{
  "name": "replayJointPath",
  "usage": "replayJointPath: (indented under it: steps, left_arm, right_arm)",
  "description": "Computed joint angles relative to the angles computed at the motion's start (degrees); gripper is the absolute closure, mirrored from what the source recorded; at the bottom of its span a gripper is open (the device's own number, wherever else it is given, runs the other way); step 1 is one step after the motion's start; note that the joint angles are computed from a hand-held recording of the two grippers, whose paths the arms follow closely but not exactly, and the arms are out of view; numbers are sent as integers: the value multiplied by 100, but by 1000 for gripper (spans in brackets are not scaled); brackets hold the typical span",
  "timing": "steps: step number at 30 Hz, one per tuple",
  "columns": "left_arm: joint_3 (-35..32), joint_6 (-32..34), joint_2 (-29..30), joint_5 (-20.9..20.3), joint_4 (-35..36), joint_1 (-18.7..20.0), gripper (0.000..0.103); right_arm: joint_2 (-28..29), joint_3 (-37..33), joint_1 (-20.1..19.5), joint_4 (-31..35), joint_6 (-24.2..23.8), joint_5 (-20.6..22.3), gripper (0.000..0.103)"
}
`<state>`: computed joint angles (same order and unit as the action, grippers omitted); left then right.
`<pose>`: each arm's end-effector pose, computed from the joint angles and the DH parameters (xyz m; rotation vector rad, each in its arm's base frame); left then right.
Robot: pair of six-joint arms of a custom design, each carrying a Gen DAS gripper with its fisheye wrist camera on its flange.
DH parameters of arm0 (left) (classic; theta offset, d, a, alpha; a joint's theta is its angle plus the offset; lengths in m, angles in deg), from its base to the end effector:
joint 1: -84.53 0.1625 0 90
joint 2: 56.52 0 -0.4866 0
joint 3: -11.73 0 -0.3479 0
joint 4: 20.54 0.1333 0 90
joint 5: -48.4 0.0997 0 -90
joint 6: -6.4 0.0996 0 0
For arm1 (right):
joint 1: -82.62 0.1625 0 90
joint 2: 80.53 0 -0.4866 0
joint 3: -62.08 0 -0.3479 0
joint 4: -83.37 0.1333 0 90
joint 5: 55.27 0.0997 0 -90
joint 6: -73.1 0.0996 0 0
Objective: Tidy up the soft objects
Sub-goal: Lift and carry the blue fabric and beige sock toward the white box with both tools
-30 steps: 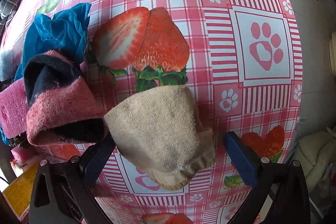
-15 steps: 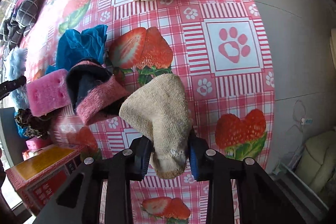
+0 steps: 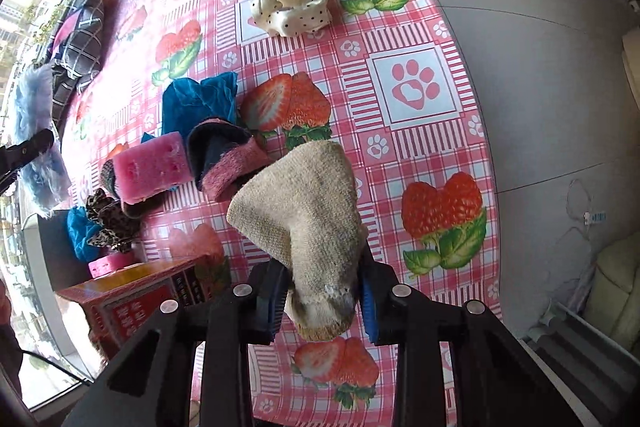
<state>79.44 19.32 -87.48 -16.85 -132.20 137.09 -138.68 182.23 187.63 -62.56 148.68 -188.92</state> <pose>-0.3284 -0.7168 0.0914 1.2005 2.3719 0.2201 0.1949 -0.4775 0.1865 -1.1982 -2.1555 0.6098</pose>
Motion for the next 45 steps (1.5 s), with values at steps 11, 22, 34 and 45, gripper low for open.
replayJointPath:
  steps: [11,22,34,45]
  left_arm:
    - [1351,851,-838,-1044,-280,-615,75]
    - [2123,1794,-1510,-1523,406,-800,75]
    - [2628,2620,-2257,-1525,1144,-675,75]
    - [2756,2876,-2772,-1050,1375,-354,75]
  right_arm:
    - [-153,-13,440,859,1133,-217,71]
    - [-54,-79,943,1600,2315,-163,71]
    - [221,-185,1280,1796,2676,92,71]
    - [839,-643,1426,1344,1664,416,71]
